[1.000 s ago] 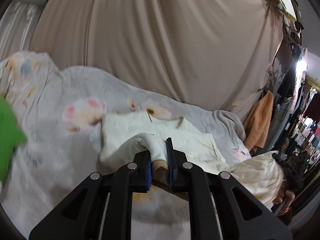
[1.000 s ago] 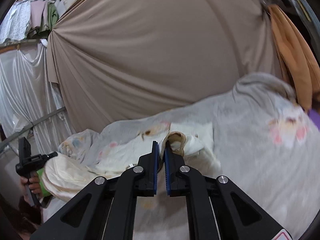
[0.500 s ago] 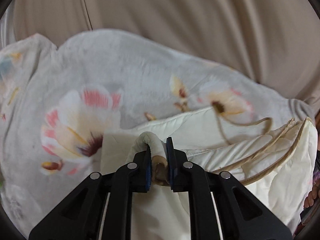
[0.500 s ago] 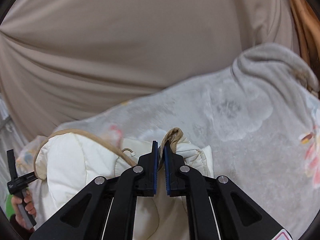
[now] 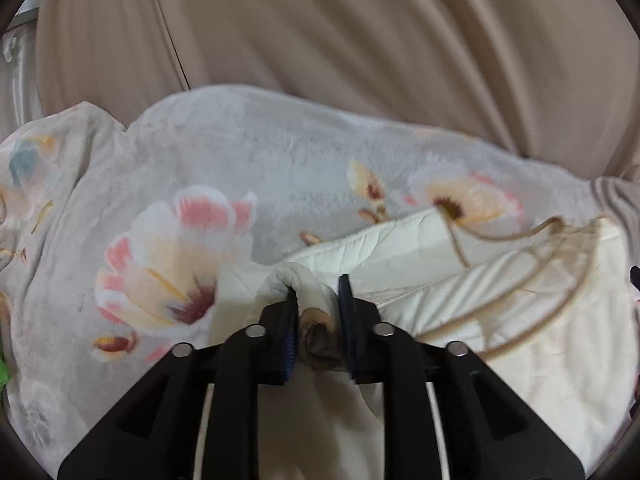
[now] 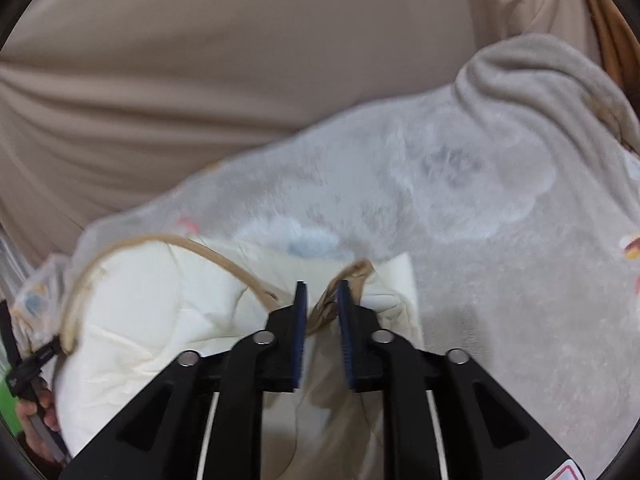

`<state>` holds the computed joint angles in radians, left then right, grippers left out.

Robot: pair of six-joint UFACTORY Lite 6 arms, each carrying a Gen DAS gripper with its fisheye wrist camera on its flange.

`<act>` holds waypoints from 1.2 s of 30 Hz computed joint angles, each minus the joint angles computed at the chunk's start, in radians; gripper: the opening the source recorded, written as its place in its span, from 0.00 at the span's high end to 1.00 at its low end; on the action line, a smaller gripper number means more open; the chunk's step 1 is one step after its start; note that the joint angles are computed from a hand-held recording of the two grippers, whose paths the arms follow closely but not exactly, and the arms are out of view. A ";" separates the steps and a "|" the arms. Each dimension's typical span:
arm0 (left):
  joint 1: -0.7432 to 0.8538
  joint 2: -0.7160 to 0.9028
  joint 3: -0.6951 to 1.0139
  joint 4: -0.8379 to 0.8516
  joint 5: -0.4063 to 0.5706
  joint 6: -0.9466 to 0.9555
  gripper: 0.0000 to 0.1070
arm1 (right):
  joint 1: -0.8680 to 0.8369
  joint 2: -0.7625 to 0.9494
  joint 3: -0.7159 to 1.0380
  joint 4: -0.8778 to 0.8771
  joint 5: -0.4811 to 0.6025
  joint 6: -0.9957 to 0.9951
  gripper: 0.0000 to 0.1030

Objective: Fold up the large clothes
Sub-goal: 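Fold the hem up toward the collar with both tools and release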

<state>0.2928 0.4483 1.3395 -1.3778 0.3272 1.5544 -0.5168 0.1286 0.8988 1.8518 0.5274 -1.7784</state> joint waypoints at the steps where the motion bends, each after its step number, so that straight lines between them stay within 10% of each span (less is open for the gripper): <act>1: 0.033 -0.040 -0.021 -0.008 0.060 0.015 0.72 | -0.046 -0.074 -0.057 0.002 0.050 -0.015 0.48; 5: 0.145 -0.237 -0.150 -0.103 0.239 0.095 0.29 | -0.121 -0.251 -0.151 -0.176 0.149 0.077 0.45; 11: -0.052 -0.468 -0.339 -0.167 0.196 0.210 0.23 | 0.227 -0.312 -0.195 -0.210 -0.019 0.095 0.69; 17: -0.381 -0.050 -0.082 0.045 -0.180 0.021 0.28 | 0.616 -0.057 -0.038 0.082 -0.349 -0.260 0.84; 30: -0.131 0.293 0.287 0.272 -0.074 -0.292 0.22 | 0.062 0.365 0.336 -0.418 -0.077 0.345 1.00; 36: -0.139 0.296 0.277 0.310 -0.119 -0.309 0.20 | 0.158 0.334 0.312 -0.435 -0.256 0.333 1.00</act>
